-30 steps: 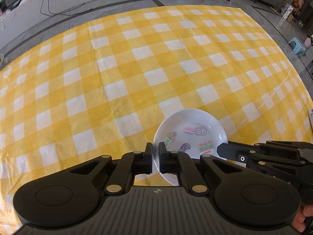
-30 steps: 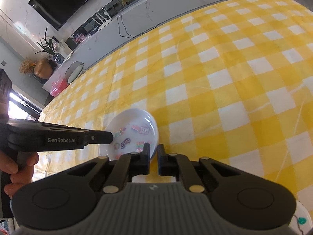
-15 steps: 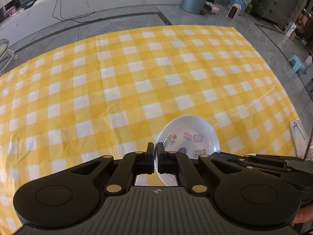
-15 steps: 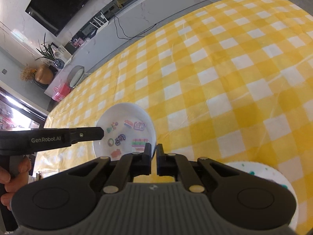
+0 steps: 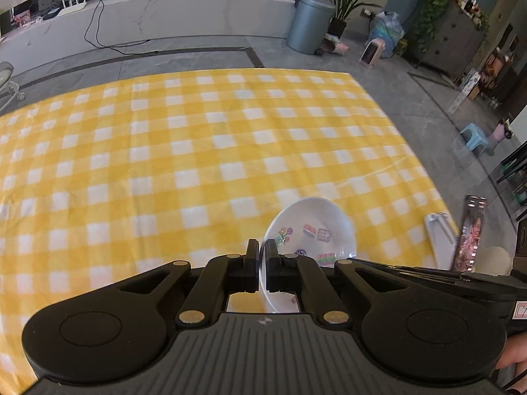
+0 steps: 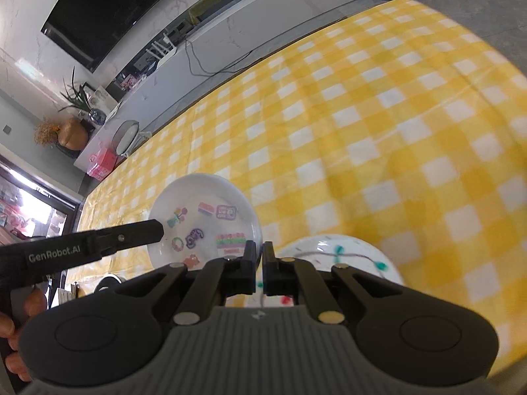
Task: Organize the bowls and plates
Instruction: 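Lift the sticker dish and lower it onto the painted plate, then open both grippers and lift them off the sticker dish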
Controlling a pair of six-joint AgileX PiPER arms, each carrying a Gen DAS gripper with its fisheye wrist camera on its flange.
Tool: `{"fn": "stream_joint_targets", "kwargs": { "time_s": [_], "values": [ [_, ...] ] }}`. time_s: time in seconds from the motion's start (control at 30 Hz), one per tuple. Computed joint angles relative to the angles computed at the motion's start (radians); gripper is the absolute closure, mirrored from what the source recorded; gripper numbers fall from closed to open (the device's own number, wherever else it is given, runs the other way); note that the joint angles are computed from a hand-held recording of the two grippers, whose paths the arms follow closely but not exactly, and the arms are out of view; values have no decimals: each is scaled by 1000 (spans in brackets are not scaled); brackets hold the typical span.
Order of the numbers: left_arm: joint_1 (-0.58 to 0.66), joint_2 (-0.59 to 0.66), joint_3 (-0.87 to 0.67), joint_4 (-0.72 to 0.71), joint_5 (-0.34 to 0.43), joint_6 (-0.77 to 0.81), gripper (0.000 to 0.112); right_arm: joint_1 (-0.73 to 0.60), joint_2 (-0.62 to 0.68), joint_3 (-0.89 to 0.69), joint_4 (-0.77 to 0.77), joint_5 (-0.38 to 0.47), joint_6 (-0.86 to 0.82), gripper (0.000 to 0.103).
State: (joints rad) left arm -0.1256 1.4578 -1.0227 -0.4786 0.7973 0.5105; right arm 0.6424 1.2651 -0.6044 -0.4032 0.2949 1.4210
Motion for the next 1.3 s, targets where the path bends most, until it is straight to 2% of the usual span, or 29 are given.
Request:
{"fn": "stream_joint_targets", "kwargs": {
  "time_s": [0.17,0.37,0.5,0.73,1.0,1.3],
  "values": [
    [-18,-75,123,-81,-43,-5,109,60,-127,81,-96,80,153,103],
    [-12,-105,239,-160,-90,-38,109,117,-181,151,-178,106,308,103],
    [-18,-108,298,-193,-140,-70,109,134,-180,184,-242,90,405,103],
    [-74,-77,347,-161,-229,-159,110,77,-142,207,-190,24,345,102],
    [-104,-56,376,-164,-267,-178,110,108,-70,156,-175,108,328,101],
    [-144,-28,386,-127,-318,-215,109,98,-15,122,-116,133,252,102]
  ]
}}
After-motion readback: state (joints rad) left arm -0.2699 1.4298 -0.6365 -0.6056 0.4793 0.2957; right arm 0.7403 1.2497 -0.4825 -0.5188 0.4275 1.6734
